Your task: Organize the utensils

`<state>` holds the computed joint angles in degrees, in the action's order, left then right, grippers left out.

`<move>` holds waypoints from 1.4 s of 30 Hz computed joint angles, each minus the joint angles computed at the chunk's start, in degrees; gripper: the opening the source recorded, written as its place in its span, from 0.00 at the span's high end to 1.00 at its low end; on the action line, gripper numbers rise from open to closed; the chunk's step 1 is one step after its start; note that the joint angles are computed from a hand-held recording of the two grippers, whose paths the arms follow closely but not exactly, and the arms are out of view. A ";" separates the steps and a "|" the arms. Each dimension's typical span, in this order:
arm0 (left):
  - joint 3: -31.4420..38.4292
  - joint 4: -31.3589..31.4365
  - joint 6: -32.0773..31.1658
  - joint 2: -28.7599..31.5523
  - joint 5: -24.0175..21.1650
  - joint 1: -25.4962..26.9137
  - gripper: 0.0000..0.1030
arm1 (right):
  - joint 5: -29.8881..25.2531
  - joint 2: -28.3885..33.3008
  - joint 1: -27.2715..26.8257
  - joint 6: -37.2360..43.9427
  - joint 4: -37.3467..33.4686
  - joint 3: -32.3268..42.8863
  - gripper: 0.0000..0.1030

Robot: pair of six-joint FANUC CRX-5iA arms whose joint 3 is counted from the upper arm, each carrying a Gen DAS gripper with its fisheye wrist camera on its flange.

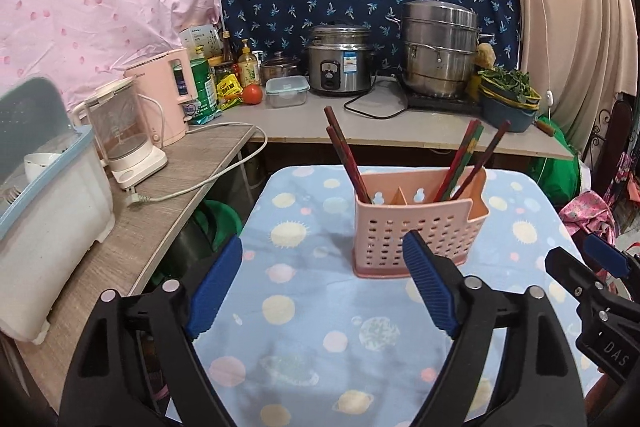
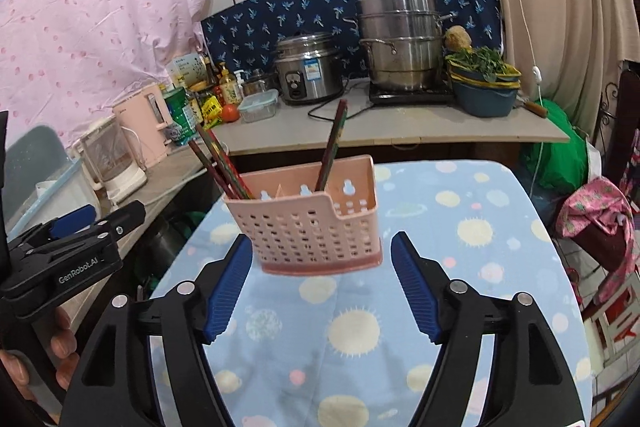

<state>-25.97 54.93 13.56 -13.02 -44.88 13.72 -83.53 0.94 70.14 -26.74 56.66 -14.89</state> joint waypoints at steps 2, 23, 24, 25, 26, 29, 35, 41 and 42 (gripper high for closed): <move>-0.96 -0.02 -0.59 -0.81 -0.72 0.90 0.16 | -1.22 0.44 0.89 -0.68 -1.30 0.37 0.30; -5.60 -3.33 -0.53 -5.02 -2.29 5.04 0.07 | -9.52 2.92 6.48 -4.33 -7.99 2.49 0.06; -5.59 -3.62 -0.28 -4.95 -2.38 5.21 0.07 | -10.21 3.35 6.59 -3.89 -8.08 2.87 0.06; -5.63 -3.93 0.04 -4.95 -2.41 5.32 0.07 | -10.52 3.53 6.67 -3.59 -8.10 2.98 0.06; -5.73 -4.25 0.36 -5.03 -2.35 5.39 0.07 | -10.47 3.53 6.74 -3.25 -8.23 3.01 0.06; -6.28 -4.40 0.40 -5.27 -1.81 5.48 0.07 | -10.26 3.46 6.75 -3.10 -8.52 3.03 0.06; -7.32 -4.58 -0.23 -6.01 -0.57 5.56 0.07 | -11.12 3.91 6.93 -2.80 -8.29 3.30 0.06; -7.52 -4.94 0.14 -6.17 -0.32 5.67 0.07 | -10.91 4.02 7.21 -3.13 -8.39 3.24 0.06; -7.63 -4.95 0.12 -6.25 -0.10 5.61 0.07 | -10.78 4.05 7.16 -3.17 -8.40 3.25 0.06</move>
<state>-33.60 49.98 13.68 -19.28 -44.98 19.33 -94.32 4.98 77.31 -29.91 48.26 -11.64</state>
